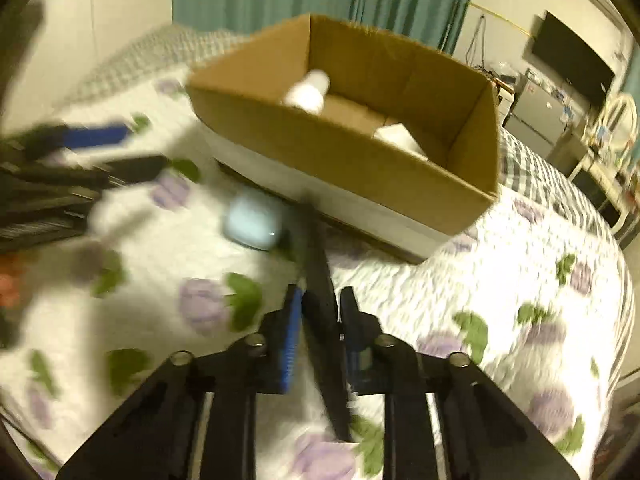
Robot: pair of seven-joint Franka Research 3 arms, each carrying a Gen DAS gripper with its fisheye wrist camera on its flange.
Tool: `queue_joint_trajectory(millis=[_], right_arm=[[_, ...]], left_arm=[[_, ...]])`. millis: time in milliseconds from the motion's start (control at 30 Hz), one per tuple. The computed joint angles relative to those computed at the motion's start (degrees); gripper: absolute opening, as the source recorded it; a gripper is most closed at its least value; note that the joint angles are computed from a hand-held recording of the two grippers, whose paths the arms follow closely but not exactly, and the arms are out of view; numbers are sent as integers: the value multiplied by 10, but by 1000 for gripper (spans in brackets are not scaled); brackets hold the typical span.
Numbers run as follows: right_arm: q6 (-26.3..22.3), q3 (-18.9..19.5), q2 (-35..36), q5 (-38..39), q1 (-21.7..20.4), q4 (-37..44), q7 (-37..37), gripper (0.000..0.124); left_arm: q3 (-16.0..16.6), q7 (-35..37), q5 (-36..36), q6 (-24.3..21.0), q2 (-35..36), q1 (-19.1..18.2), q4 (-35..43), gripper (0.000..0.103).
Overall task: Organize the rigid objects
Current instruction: 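Grasp the black remote control lengthwise with the right gripper, then grasp the light blue earbud case with the left gripper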
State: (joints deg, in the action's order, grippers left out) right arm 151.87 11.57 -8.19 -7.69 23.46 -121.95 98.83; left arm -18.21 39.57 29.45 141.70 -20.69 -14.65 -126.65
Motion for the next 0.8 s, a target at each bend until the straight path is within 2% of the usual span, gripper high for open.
queue_joint_trajectory(millis=[133,200,333,533,667,800], right_arm=[[0,-6,-31,49,-1,-33,13,16],[-19,-8,-25,64,-2,-27,9,16],[-36,-6,10,76,2,-12,6,17],[-25,-11,48,53,6,19,53,20],[-40,-23,70,122,12,34,15,21],[-7,-23,43,91,13,8,34,19]], left_arm=[[-7,-3,3,-6,6,-4,4,70],[-6,1,-4,-7,11,-11,4,70],[-10,4,-8,-14,17,-20,3,70],[-17,-13,-4,-38,24,-27,7,70],[-13,-24,-11,-38,20,-32,0,70],[-15,-31,-12,-46,23,-35,5,70]])
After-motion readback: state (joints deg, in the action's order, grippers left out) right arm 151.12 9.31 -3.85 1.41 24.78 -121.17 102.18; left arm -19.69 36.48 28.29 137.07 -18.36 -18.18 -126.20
